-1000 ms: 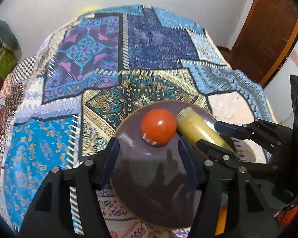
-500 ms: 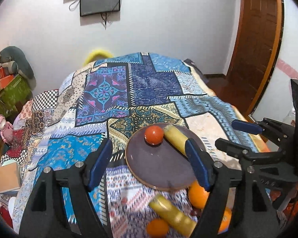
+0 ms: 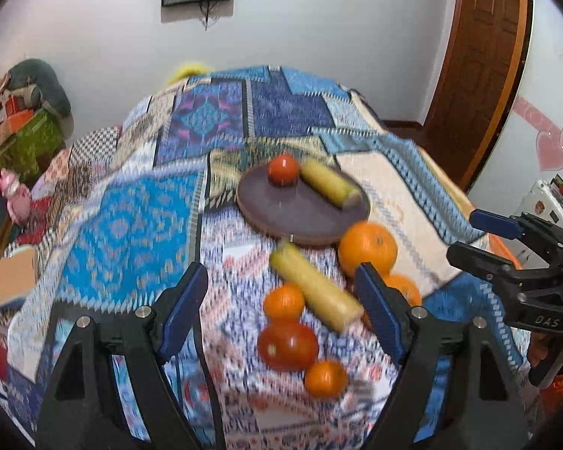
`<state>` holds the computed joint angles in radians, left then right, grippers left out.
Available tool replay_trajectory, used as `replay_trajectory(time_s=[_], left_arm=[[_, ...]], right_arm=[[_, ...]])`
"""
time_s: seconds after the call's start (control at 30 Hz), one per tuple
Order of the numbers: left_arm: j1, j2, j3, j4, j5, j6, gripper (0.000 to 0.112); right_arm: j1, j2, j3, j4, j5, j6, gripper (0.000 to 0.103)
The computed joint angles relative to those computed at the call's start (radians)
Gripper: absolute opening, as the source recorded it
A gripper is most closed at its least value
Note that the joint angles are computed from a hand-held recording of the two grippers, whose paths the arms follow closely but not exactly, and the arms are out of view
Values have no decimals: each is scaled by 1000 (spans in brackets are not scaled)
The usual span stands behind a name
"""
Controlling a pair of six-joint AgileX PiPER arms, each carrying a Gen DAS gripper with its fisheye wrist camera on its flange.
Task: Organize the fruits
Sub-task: 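Withdraw both tools from the plate toward the remaining fruit, then grasp a large tomato with the left tool while the right tool grasps a large orange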
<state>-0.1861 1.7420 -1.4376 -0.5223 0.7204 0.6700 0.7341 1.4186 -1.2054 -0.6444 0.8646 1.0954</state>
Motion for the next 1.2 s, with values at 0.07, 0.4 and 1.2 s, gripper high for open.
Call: replay_trajectory(time_s=[0.07, 0.4, 1.2], left_arm=[[7, -9, 44, -8, -3, 12, 81], [11, 47, 116, 3, -16, -6, 79], [19, 154, 16, -37, 94, -17, 51]], right_arm=[[7, -6, 30, 28, -21, 13, 67], [4, 61, 97, 115, -98, 37, 67], [-67, 107, 117, 263, -214, -98, 63]])
